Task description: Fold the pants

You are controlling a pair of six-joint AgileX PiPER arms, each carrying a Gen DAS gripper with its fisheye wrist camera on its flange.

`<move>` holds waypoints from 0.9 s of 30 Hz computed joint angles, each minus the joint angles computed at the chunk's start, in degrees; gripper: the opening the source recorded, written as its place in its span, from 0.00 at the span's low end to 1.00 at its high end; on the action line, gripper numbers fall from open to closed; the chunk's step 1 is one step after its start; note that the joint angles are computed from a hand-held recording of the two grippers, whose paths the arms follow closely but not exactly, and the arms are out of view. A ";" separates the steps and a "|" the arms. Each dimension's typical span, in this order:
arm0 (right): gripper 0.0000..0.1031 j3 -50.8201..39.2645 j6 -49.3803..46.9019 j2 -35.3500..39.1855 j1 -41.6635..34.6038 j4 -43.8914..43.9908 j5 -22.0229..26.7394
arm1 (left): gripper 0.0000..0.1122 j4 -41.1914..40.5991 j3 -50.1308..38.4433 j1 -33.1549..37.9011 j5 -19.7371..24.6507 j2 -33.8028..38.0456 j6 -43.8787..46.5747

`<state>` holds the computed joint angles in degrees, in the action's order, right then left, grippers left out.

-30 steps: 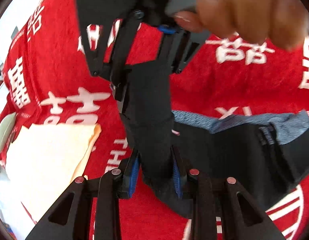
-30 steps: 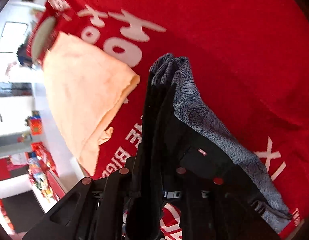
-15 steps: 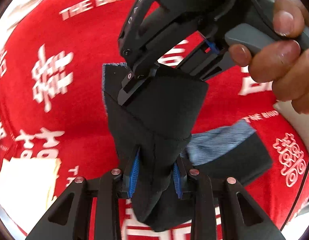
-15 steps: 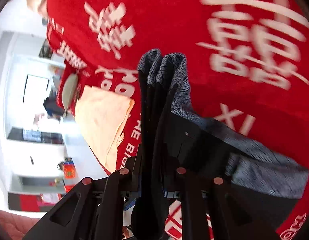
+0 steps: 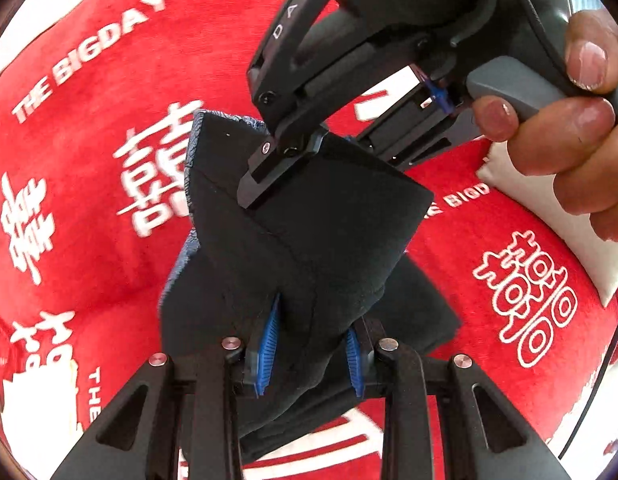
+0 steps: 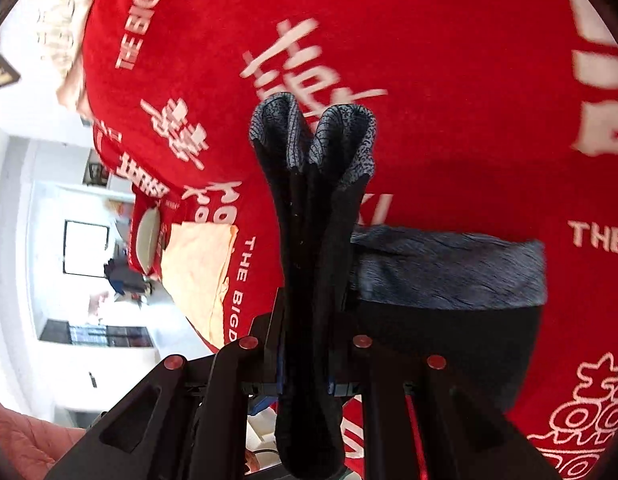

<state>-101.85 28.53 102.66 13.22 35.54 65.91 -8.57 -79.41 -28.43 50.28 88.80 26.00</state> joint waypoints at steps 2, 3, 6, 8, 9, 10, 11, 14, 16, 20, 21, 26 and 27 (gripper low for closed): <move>0.15 7.24 -2.02 -3.92 -1.97 1.69 -2.37 | 0.28 1.36 0.85 -3.06 -0.63 0.35 -1.55; 0.15 10.38 -3.17 -5.56 -2.97 2.56 -3.18 | 0.28 2.06 1.05 -4.19 -0.59 0.42 -2.33; 0.15 19.29 -6.75 -9.57 -5.35 4.23 -5.37 | 0.28 4.52 2.87 -7.45 -1.16 1.12 -4.13; 0.15 24.85 -8.70 -11.44 -6.48 5.01 -6.77 | 0.28 6.37 4.88 -9.56 -1.79 1.80 -5.36; 0.15 27.28 -9.64 -12.15 -6.75 5.42 -7.70 | 0.28 7.17 5.63 -10.34 -1.92 1.74 -6.02; 0.15 30.11 -10.99 -12.84 -7.22 6.28 -8.91 | 0.28 8.18 6.64 -11.08 -2.27 2.05 -6.62; 0.15 33.46 -12.69 -13.48 -7.64 7.75 -10.50 | 0.28 9.25 7.76 -11.78 -2.62 2.32 -7.33; 0.15 42.62 -19.27 -14.53 -9.05 13.76 -15.22 | 0.28 12.55 11.14 -13.25 -4.40 2.20 -9.11; 0.18 46.54 -23.16 -14.64 -9.22 17.21 -17.79 | 0.35 14.04 12.06 -13.69 -4.58 2.25 -9.46; 0.20 54.53 -29.01 -17.53 -9.18 24.12 -23.47 | 0.58 12.44 13.57 -12.24 -4.15 0.67 -7.02; 0.20 55.29 -28.91 -18.18 -8.95 24.45 -24.25 | 0.58 11.38 13.56 -11.34 -3.49 0.21 -5.33; 0.23 51.30 -16.34 -19.57 -4.69 11.33 -24.65 | 0.58 6.67 10.68 -5.14 2.45 -1.30 0.37; 0.25 49.65 -12.66 -19.53 -3.55 7.39 -23.95 | 0.58 5.33 9.16 -3.28 4.38 -1.41 1.32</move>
<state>-52.21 15.87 83.13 9.67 42.93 41.96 -3.24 -70.24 -31.72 54.65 87.39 27.31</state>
